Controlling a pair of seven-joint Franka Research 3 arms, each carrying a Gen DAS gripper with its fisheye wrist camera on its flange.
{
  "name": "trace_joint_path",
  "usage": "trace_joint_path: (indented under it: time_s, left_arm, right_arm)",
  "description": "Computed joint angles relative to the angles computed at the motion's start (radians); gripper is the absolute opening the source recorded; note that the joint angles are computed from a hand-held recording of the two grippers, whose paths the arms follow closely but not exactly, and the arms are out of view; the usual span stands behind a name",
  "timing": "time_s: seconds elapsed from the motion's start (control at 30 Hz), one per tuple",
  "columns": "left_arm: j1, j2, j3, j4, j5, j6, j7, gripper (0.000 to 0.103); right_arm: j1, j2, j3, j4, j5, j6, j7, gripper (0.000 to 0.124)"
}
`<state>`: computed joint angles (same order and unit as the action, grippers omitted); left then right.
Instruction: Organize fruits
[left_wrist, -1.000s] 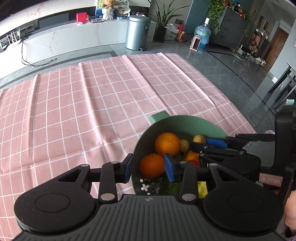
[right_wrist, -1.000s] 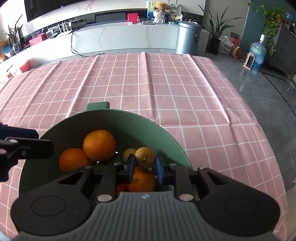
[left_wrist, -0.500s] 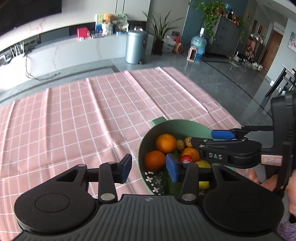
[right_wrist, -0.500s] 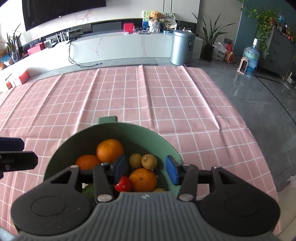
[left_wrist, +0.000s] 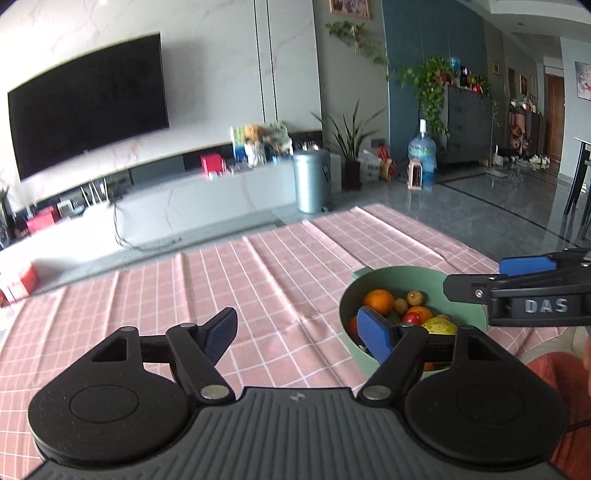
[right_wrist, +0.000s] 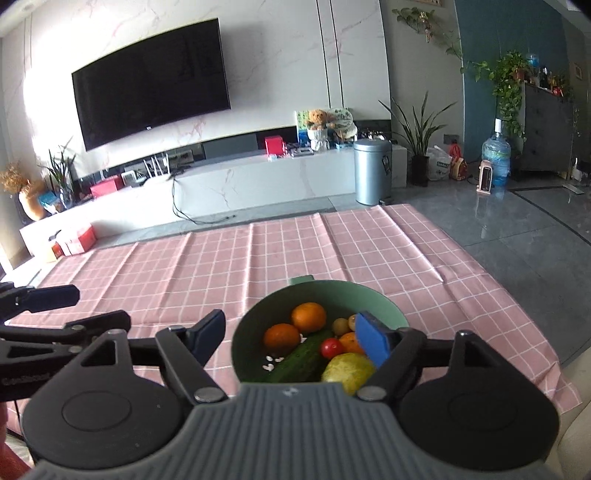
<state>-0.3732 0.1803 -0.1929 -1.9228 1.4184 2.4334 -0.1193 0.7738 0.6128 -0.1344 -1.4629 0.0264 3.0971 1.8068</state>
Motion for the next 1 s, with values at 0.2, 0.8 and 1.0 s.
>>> trace_joint_path:
  time_s: [0.2, 0.8, 1.0]
  left_arm:
    - [-0.031, -0.009, -0.019, -0.047, 0.073, -0.097, -0.032, 0.095]
    - [-0.026, 0.002, -0.016, -0.122, -0.067, -0.136, -0.132, 0.095]
    - [-0.023, -0.003, -0.019, -0.136, -0.06, -0.137, -0.143, 0.095]
  right_arm:
    - [0.138, -0.1, -0.102, -0.247, 0.056, 0.244, -0.033, 0.087]
    - [0.376, -0.012, -0.339, -0.259, 0.35, 0.155, -0.155, 0.09]
    - [0.399, -0.005, -0.37, -0.266, 0.309, 0.155, -0.108, 0.091]
